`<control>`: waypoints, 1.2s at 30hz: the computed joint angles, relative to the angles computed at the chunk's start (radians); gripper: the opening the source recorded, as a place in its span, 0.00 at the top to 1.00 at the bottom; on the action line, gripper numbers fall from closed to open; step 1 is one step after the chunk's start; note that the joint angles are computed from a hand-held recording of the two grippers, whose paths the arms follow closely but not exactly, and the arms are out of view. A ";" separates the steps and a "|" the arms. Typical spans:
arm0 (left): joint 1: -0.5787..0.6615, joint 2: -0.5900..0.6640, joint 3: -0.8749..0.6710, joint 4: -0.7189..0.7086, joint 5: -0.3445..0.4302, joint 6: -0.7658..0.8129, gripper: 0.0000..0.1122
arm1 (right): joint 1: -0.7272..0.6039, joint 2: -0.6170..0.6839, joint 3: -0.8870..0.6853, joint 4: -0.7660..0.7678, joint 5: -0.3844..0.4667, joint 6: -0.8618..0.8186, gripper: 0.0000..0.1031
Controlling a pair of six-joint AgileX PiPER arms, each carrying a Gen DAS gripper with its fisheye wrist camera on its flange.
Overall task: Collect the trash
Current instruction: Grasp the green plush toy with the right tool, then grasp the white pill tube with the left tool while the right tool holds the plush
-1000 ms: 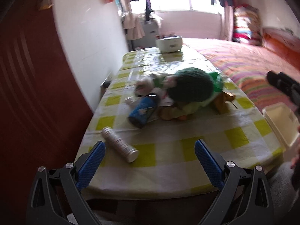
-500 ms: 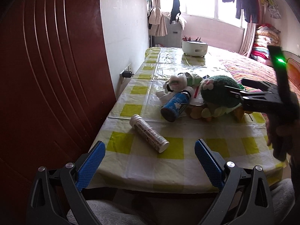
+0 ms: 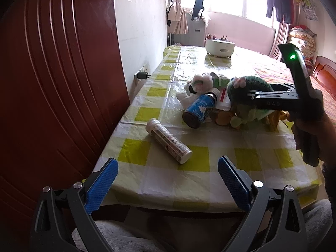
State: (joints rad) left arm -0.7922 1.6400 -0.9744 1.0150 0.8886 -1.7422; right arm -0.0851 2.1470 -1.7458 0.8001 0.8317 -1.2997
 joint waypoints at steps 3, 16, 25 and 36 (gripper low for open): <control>0.014 0.007 0.006 -0.008 -0.036 -0.003 0.17 | -0.037 -0.028 0.064 0.111 -0.009 -0.098 0.25; 0.158 0.081 -0.074 -0.137 -0.134 0.031 0.17 | -0.321 -0.210 0.373 0.593 0.204 -0.478 0.25; 0.273 0.233 -0.283 -0.349 -0.073 0.243 0.17 | -0.384 -0.243 0.425 0.636 0.309 -0.548 0.24; 0.385 0.385 -0.438 -0.558 -0.054 0.475 0.25 | -0.467 -0.235 0.415 0.656 0.362 -0.549 0.23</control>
State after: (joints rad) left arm -0.4069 2.0253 -1.4121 0.4574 0.8345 -1.2672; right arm -0.5523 1.9124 -1.3311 1.4559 1.1936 -1.8490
